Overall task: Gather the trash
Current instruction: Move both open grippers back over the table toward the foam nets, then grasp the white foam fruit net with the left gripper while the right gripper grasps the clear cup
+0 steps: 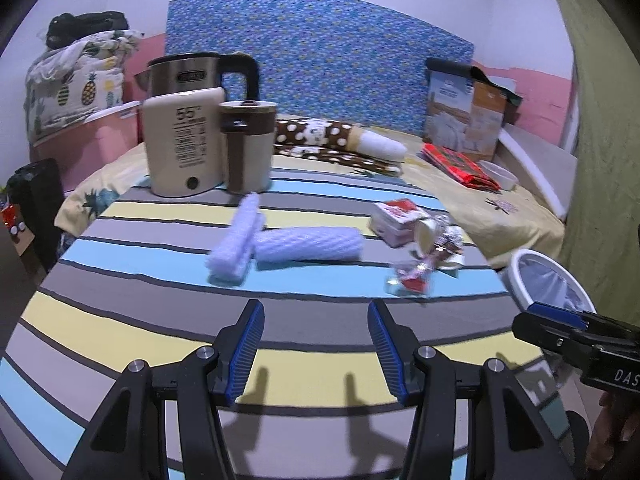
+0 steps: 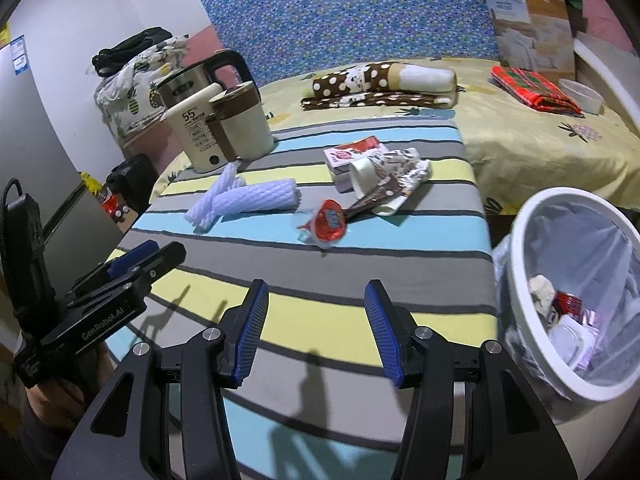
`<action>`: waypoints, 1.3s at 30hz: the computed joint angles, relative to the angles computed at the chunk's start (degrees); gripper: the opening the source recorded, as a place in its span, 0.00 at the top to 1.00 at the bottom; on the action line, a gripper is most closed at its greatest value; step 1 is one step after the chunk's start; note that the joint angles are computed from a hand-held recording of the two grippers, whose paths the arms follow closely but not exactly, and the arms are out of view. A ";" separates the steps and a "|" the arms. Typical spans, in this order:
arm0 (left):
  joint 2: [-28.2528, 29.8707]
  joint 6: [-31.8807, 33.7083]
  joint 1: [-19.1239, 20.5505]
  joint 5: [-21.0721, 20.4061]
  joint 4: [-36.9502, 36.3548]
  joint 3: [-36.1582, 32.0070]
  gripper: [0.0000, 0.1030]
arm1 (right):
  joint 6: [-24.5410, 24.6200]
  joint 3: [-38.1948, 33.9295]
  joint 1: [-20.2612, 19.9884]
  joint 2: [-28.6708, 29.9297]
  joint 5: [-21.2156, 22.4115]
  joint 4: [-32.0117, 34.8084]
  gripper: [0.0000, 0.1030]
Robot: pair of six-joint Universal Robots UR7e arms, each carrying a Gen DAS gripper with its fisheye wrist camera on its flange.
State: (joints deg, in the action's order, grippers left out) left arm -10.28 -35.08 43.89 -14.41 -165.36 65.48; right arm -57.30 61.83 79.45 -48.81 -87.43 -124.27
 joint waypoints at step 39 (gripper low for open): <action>-4.43 -8.14 9.18 -5.40 13.43 -2.87 0.79 | 3.26 -9.06 2.24 8.90 -3.92 1.23 0.91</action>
